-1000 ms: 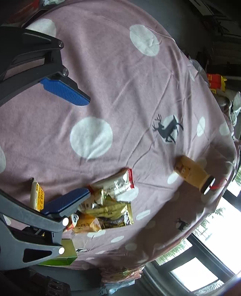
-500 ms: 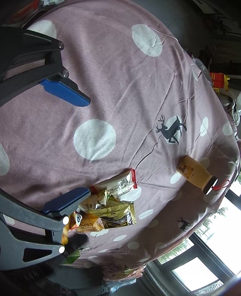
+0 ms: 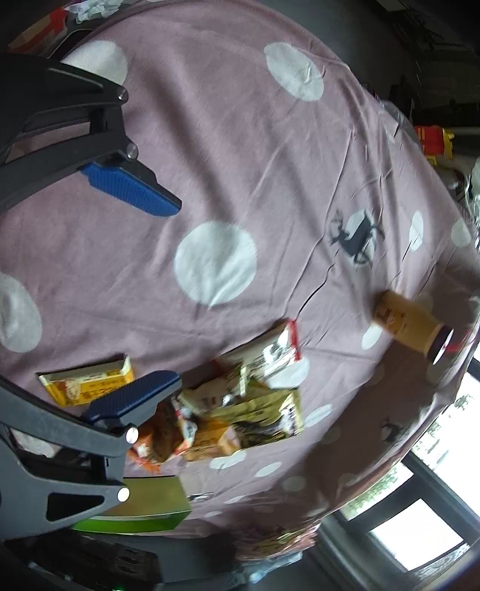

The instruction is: Organize snacks

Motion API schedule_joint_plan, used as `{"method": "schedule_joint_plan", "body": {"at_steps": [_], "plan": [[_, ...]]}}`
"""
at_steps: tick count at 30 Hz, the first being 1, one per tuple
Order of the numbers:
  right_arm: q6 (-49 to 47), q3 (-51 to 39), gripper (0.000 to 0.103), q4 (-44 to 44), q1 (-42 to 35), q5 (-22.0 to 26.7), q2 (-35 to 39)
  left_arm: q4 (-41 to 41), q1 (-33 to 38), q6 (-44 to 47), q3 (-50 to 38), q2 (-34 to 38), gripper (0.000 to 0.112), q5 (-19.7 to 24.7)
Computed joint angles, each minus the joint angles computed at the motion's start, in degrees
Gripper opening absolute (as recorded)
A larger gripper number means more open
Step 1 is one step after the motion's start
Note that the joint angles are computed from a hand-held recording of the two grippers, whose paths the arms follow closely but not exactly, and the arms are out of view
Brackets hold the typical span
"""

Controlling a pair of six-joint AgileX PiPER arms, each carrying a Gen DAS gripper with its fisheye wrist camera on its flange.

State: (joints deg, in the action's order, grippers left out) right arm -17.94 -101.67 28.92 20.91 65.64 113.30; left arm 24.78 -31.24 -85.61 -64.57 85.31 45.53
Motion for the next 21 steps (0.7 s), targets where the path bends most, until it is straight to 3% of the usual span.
{"method": "schedule_joint_plan", "body": {"at_steps": [5, 8, 10, 12, 16, 21], "plan": [[-2.57, 0.65, 0.047, 5.97, -3.71, 1.84, 1.01, -3.41, -2.97, 2.99, -0.58, 2.36, 0.070, -1.55], [-3.67, 0.96, 0.035, 7.78, -4.41, 2.59, 1.41, -7.26, -4.03, 5.56, -0.23, 3.78, 0.056, -4.76], [-4.54, 0.84, 0.025, 9.00, -4.41, 3.21, 1.99, -9.57, -4.66, 7.31, -0.15, 4.57, 0.040, -7.17], [-3.87, 0.69, 0.022, 8.78, -3.98, 3.27, 2.57, -10.64, -5.50, 8.65, -0.82, 5.86, 0.034, -8.70], [-2.33, 0.53, 0.022, 6.67, -2.79, 2.88, 3.54, -13.32, -5.85, 11.38, -2.59, 8.19, 0.023, -10.30], [-1.07, -0.68, 0.022, 6.03, -2.18, 3.76, 5.33, -11.98, -6.70, 11.28, -5.30, 10.23, 0.016, -7.75]]}}
